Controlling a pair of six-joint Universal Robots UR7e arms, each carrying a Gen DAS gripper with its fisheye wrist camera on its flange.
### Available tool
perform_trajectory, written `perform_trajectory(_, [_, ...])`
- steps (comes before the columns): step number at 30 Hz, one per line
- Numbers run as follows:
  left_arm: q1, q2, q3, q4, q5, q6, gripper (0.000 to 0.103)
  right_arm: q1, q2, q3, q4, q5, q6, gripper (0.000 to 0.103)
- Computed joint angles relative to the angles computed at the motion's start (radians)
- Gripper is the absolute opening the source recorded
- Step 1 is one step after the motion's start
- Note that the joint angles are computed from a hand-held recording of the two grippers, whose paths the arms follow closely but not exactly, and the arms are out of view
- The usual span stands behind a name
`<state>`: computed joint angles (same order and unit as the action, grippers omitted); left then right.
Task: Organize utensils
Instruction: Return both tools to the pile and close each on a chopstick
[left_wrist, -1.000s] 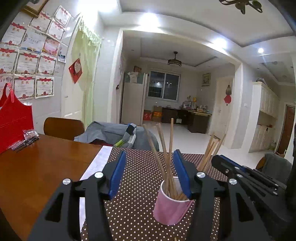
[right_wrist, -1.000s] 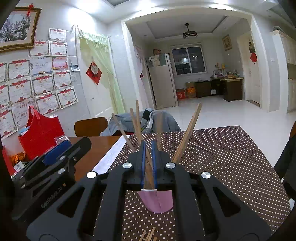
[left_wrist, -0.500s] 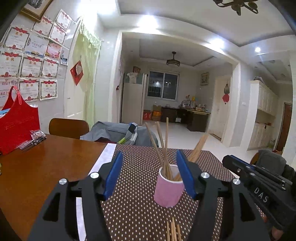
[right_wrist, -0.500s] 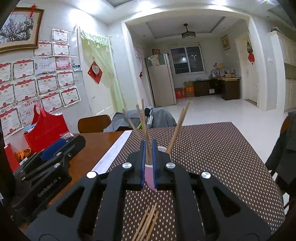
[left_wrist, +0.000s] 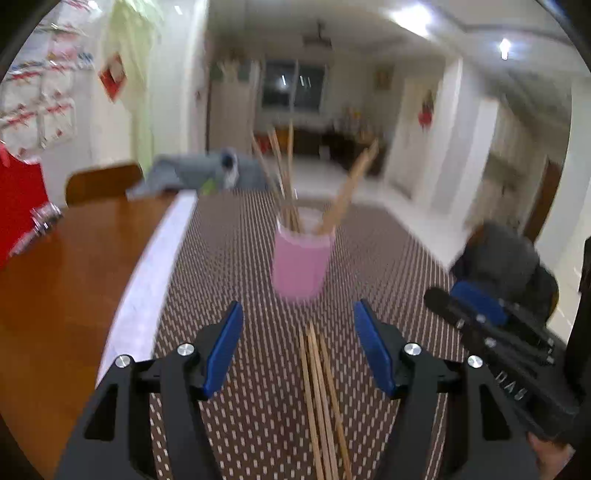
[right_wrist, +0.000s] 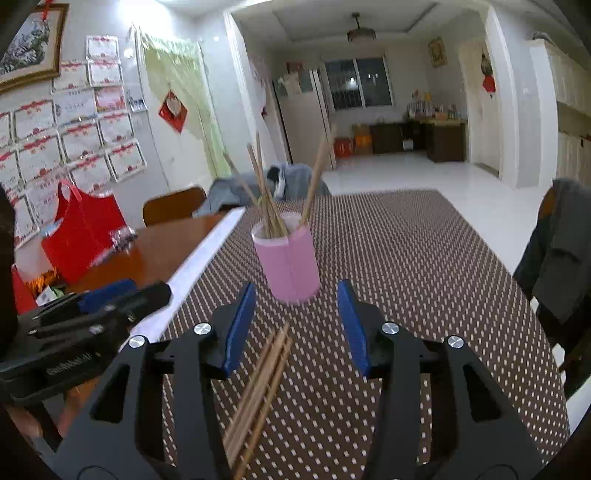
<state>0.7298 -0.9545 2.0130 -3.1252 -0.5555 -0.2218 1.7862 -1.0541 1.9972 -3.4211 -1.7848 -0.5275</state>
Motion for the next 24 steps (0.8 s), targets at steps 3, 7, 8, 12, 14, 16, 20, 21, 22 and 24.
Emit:
perform_trajectory(3, [0.033,-0.012,-0.01,0.176,-0.058,-0.092,0.062,-0.016,-0.004,0.01,0.044,-0.016,0.009,0.049])
perform_trajectory(7, [0.075,-0.006,-0.036,0.364,-0.104,-0.202,0.062,-0.033,-0.001,0.01,0.13,-0.047,0.022,0.049])
perform_trajectory(8, [0.087,-0.001,-0.048,0.42,-0.114,-0.239,0.062,-0.037,0.001,0.008,0.156,-0.055,0.027,0.049])
perform_trajectory(12, [0.116,0.019,-0.085,0.54,-0.136,-0.294,0.062,-0.05,0.008,-0.003,0.225,-0.076,0.044,0.049])
perform_trajectory(14, [0.128,0.031,-0.102,0.577,-0.148,-0.314,0.062,-0.056,0.012,-0.009,0.254,-0.081,0.055,0.049])
perform_trajectory(16, [0.14,0.044,-0.116,0.595,-0.164,-0.32,0.062,-0.061,0.015,-0.011,0.27,-0.086,0.058,0.05])
perform_trajectory(20, [0.158,0.054,-0.136,0.612,-0.177,-0.326,0.062,-0.069,0.023,-0.02,0.299,-0.088,0.066,0.05])
perform_trajectory(21, [0.163,0.058,-0.144,0.608,-0.177,-0.321,0.062,-0.071,0.025,-0.023,0.305,-0.088,0.066,0.05])
perform_trajectory(22, [0.164,0.058,-0.147,0.611,-0.173,-0.325,0.062,-0.073,0.026,-0.026,0.308,-0.087,0.067,0.05])
perform_trajectory(24, [0.168,0.06,-0.158,0.621,-0.169,-0.327,0.062,-0.074,0.029,-0.032,0.314,-0.086,0.069,0.05])
